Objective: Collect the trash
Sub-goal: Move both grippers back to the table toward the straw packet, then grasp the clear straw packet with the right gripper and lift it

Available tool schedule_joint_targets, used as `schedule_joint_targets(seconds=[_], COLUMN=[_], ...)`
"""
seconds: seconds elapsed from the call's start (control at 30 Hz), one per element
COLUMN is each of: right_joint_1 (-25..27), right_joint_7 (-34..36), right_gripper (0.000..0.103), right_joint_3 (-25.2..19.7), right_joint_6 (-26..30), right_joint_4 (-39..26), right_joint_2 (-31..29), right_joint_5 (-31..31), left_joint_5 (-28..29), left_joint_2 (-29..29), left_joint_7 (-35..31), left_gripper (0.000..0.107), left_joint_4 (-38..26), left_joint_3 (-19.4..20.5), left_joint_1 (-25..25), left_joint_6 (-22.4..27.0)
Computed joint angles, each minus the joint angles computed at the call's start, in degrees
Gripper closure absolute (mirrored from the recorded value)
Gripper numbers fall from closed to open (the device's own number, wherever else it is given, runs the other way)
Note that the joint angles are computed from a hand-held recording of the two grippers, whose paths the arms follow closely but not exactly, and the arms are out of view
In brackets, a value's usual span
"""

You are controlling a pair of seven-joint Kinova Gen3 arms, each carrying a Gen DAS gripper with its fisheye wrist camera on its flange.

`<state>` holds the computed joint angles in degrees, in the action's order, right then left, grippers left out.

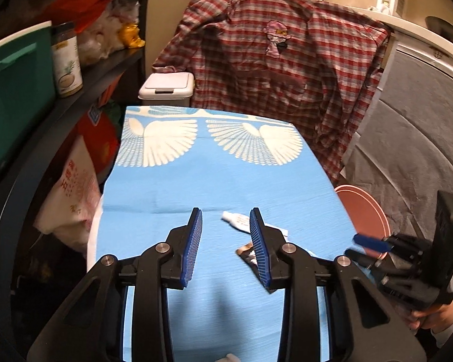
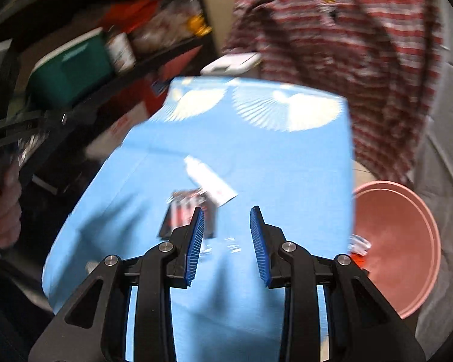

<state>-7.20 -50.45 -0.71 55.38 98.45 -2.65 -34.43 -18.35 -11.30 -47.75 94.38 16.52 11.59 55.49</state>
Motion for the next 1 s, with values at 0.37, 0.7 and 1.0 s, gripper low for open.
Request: schedule_joint_targets(seconds=[0.37,0.7,1.0], right_joint_1=[-6.3,-6.1,-1.9], right_joint_7=[-6.3,-5.2,0.4], right_gripper=[0.050,0.085,0.094], right_joint_3=[-5.5,-5.5,-3.0], right_joint_6=[-1.7,-2.3,-0.6], right_joint_4=[-0.9,-1.0,-0.9], right_joint_2=[4.8,5.9,4.9], right_joint_5=[11.7,13.2,8.6], left_joint_5=[4.0,12.9,23.7], left_joint_2=[0.0,4.4,12.1], left_joint_7=[-4.3,-9.6,-11.9], left_gripper=[0.075,0.075,0.075], left_joint_4=[2.6,3.9,2.9], left_joint_3=[-3.1,-7.6,-9.9], left_joint_1=[-1.4,-1.7,-1.8], left_joint_6=[-2.1,-5.7,-8.7])
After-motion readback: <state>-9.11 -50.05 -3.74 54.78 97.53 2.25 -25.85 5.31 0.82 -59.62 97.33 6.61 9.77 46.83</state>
